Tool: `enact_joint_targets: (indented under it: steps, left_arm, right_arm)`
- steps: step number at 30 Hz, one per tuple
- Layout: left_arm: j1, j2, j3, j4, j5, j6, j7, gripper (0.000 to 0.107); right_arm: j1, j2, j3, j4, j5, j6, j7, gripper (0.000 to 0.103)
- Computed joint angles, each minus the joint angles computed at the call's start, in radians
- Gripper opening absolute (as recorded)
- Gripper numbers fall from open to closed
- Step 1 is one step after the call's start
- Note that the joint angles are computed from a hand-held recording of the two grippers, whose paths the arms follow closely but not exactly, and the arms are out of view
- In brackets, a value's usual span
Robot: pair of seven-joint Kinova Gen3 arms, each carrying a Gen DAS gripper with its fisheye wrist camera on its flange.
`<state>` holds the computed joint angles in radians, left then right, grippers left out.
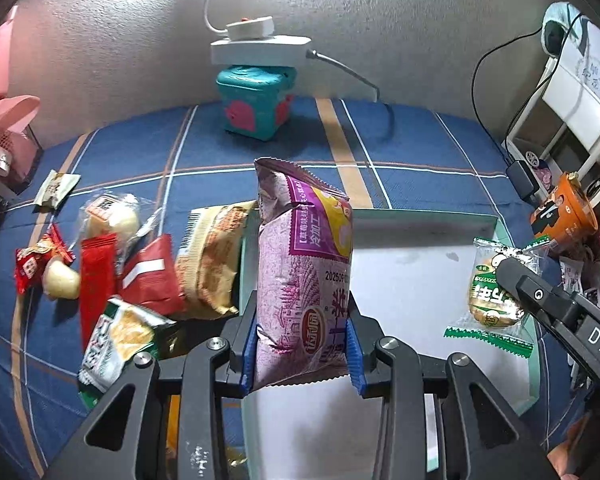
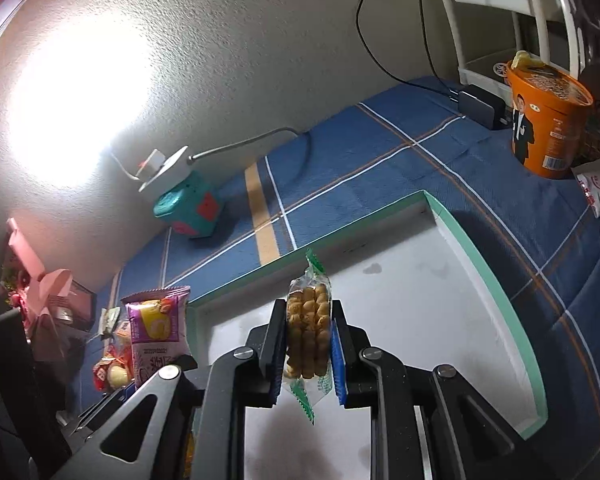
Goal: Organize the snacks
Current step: 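Open the left tool over the tray while the right tool releases the cookie packet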
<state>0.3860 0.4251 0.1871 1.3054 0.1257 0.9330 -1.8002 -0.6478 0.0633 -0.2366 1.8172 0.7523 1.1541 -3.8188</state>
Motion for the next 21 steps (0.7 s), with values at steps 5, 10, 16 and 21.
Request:
enact_joint_targets:
  steps: [5,10,16,21]
  left_arm:
    - [0.020,0.020,-0.001,-0.004,-0.013,-0.019,0.009,0.038]
    - [0.028,0.035,0.001,-0.006,-0.015,-0.021,0.017,0.038]
    - [0.041,0.037,-0.007,-0.013,-0.031,-0.024,0.037,0.046]
    - [0.039,0.034,-0.009,-0.043,-0.036,0.008,0.051,0.050]
  right_arm:
    - [0.022,0.004,0.015,0.018,-0.024,-0.038,0.022,0.021]
    - [0.037,0.016,0.025,0.024,-0.049,-0.074,0.045,0.021]
    - [0.040,0.032,0.033,-0.015,-0.096,-0.036,0.122,0.022]
    - [0.037,0.025,0.036,-0.023,-0.108,-0.026,0.143,0.022]
